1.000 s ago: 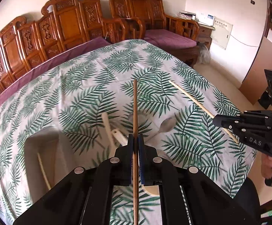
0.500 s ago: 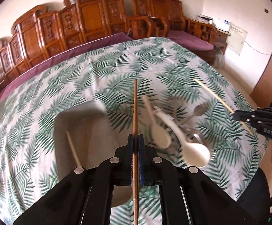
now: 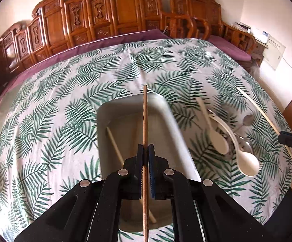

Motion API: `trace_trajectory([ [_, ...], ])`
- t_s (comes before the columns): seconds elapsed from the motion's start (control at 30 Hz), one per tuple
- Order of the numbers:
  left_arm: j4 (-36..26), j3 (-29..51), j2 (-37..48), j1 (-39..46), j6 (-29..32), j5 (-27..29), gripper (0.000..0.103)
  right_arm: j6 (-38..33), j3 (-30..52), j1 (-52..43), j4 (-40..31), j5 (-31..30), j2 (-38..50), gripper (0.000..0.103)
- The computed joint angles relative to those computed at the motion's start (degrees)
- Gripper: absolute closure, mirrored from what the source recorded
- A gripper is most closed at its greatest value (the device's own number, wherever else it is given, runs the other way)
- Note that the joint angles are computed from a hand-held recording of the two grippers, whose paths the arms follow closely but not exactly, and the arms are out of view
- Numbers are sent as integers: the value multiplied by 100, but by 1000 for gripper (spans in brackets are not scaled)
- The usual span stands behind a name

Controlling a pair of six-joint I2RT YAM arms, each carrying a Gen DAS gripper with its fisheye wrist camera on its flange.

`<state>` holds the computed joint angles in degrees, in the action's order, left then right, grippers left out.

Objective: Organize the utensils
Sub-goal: 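Carry the chopstick into the tray and open the left gripper while the right gripper holds its chopstick, then lower the chopstick into the grey tray and open the right gripper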

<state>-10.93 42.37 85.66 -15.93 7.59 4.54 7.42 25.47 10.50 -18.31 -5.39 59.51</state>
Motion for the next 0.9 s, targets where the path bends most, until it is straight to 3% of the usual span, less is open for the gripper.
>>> trace_trajectory([
  [0.3,40,154,205,293,77,304,98,618,486,850,174,419,610,97],
  [0.4,52,138,162,364,105,366,94,765,696,1098,244,516,884,97],
  [0.5,71,12,-11,505,234,475,90,920,921,1399,308,634,1184,97],
  [0.9,-496,-488,-1316,1684,891,1374,90,1523,2096,2398,823,846,3010,97],
])
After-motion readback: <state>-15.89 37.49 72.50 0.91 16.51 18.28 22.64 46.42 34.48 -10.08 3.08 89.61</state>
